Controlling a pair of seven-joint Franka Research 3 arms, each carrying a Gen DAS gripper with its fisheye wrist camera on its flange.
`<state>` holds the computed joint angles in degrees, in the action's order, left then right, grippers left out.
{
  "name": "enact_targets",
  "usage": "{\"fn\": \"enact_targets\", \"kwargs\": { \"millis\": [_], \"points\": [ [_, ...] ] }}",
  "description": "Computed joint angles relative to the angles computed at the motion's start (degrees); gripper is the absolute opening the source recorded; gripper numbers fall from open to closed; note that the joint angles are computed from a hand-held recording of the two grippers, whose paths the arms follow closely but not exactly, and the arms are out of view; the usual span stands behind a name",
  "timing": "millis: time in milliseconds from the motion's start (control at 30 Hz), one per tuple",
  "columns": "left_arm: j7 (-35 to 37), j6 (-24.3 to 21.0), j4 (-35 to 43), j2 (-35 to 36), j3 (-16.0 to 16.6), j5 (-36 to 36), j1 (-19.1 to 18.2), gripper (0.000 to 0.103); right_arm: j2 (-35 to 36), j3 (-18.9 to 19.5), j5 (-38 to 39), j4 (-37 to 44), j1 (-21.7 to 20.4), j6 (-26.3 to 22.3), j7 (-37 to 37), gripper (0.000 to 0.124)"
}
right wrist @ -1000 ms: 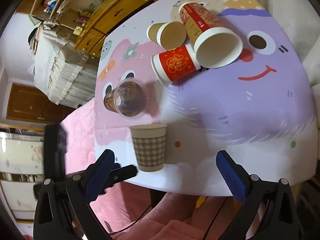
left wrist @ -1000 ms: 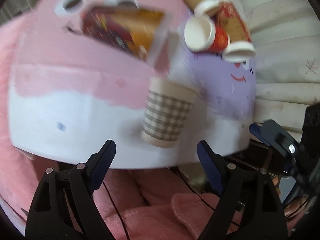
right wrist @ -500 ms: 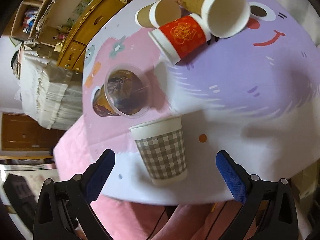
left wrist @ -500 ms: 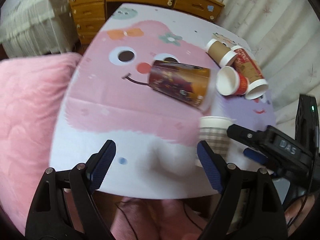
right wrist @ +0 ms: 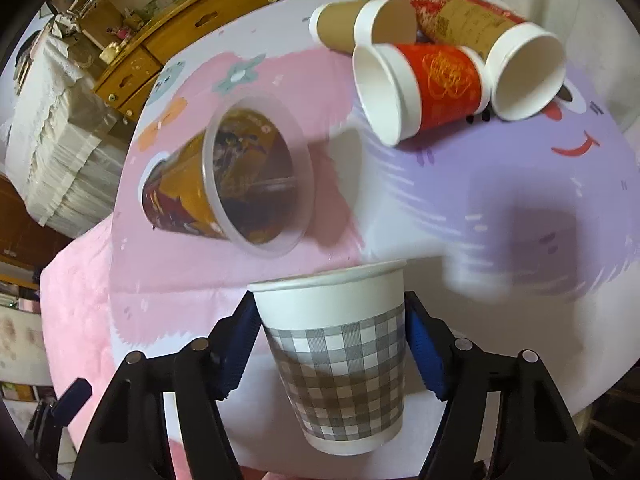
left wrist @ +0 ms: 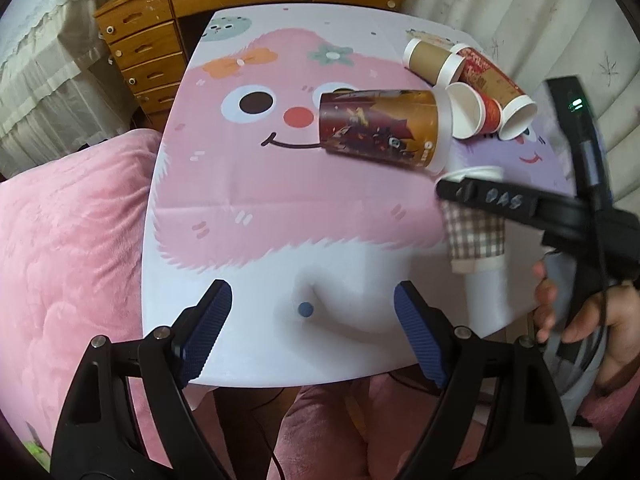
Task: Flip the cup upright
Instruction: 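Bring the right gripper to the upright checkered cup and grasp it, then carry the checkered cup upright with the right gripper, set it down, release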
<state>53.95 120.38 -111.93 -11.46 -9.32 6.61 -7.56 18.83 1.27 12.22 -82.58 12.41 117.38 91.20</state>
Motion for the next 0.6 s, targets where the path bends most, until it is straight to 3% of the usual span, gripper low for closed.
{"fn": "enact_targets", "kwargs": {
  "millis": [100, 167, 267, 300, 400, 467, 600],
  "points": [
    [1.38, -0.05, 0.03, 0.24, 0.50, -0.82, 0.09, 0.082, -1.41, -0.03, 1.00, -1.17, -0.48, 2.99, -0.68, 0.068],
    [2.40, 0.29, 0.09, 0.44, 0.66, -1.08, 0.19, 0.082, -4.10, 0.11, 2.43, -5.32, -0.74, 9.15, -1.57, 0.068],
    [4.15, 1.01, 0.17, 0.71, 0.73, -1.12, 0.26, 0.082, -9.15, 0.10, 3.44, -14.85, -0.53, 24.23, -2.60, 0.066],
    [4.68, 1.15, 0.25, 0.78, 0.76, -1.20, 0.28, 0.082, -10.86, 0.67, 5.56, -19.10, -0.61, 31.62, -4.64, 0.066],
    [6.08, 1.58, 0.32, 0.75, 0.84, -1.27, 0.42, 0.082, -13.30, 1.83, 8.94, -27.37, 0.00, 47.64, -9.26, 0.064],
    [6.84, 2.06, 0.23, 0.54, 1.00, -1.70, 0.50, 0.082, -14.24, 2.32, 11.09, -30.38, -0.05, 53.02, -12.96, 0.063],
    [8.45, 2.61, 0.48, 0.29, 1.07, -1.42, 0.72, 0.082, -14.01, -0.60, -2.26, -34.32, 2.91, 59.87, -4.03, 0.063]
  ]
}}
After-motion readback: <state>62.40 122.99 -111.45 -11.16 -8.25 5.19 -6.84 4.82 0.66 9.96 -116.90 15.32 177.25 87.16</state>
